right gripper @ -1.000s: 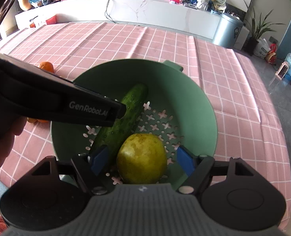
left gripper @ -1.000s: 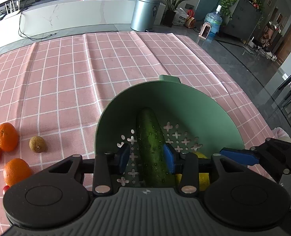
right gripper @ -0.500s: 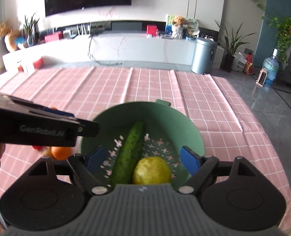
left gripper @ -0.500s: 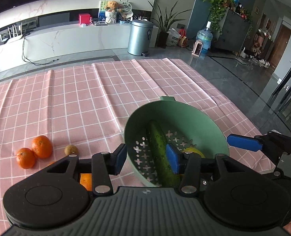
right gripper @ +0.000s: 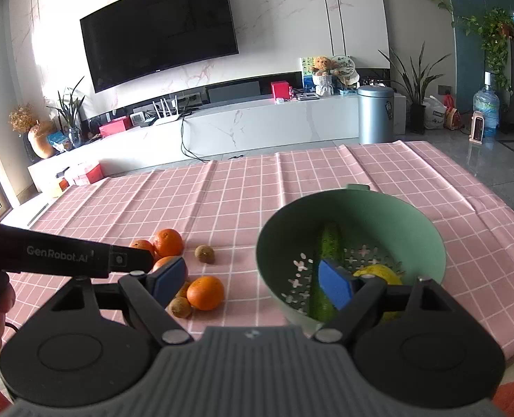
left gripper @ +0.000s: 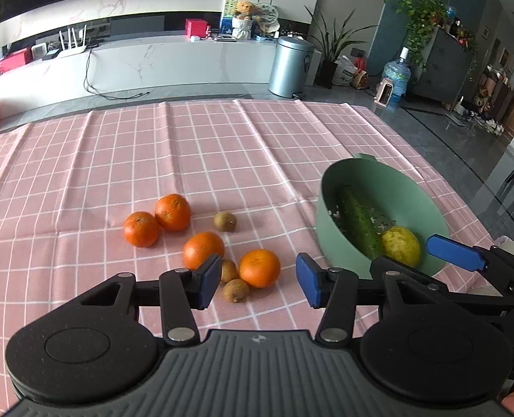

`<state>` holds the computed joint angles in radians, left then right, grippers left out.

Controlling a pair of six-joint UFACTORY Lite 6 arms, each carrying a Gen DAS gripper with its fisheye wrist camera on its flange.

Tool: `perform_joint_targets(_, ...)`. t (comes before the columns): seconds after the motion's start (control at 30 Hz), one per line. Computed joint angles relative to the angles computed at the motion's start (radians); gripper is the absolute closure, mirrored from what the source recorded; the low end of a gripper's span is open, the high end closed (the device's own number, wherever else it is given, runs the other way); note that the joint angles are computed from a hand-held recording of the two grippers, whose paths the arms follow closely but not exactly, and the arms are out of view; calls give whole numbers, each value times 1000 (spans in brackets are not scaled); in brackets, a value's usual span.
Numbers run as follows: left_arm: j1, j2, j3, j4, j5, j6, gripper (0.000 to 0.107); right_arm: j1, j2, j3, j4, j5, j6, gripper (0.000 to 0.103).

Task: Organize fruits
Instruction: 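Grasp a mandarin with the left tool while the right tool grasps another mandarin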

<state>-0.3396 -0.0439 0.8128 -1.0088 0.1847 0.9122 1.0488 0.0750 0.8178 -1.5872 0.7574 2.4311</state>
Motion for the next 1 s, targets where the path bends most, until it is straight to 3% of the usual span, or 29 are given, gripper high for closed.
perform_joint_targets(0.23, 140, -10, -96, -346, 70, 369, 49, 48, 154, 98, -67, 24, 49, 24)
perform_joint_targets(0.6, 214, 94, -85, -630, 116, 679, 49, -9, 356, 276, -71, -84, -37, 55)
perform_joint_targets(0.8, 213, 215, -13, -845, 160, 912, 49, -73, 439, 346, -83, -150, 10, 56)
perform_joint_targets(1.0, 197, 335, 88, -878, 146, 917, 49, -115, 521, 420, -91, -184, 38, 56)
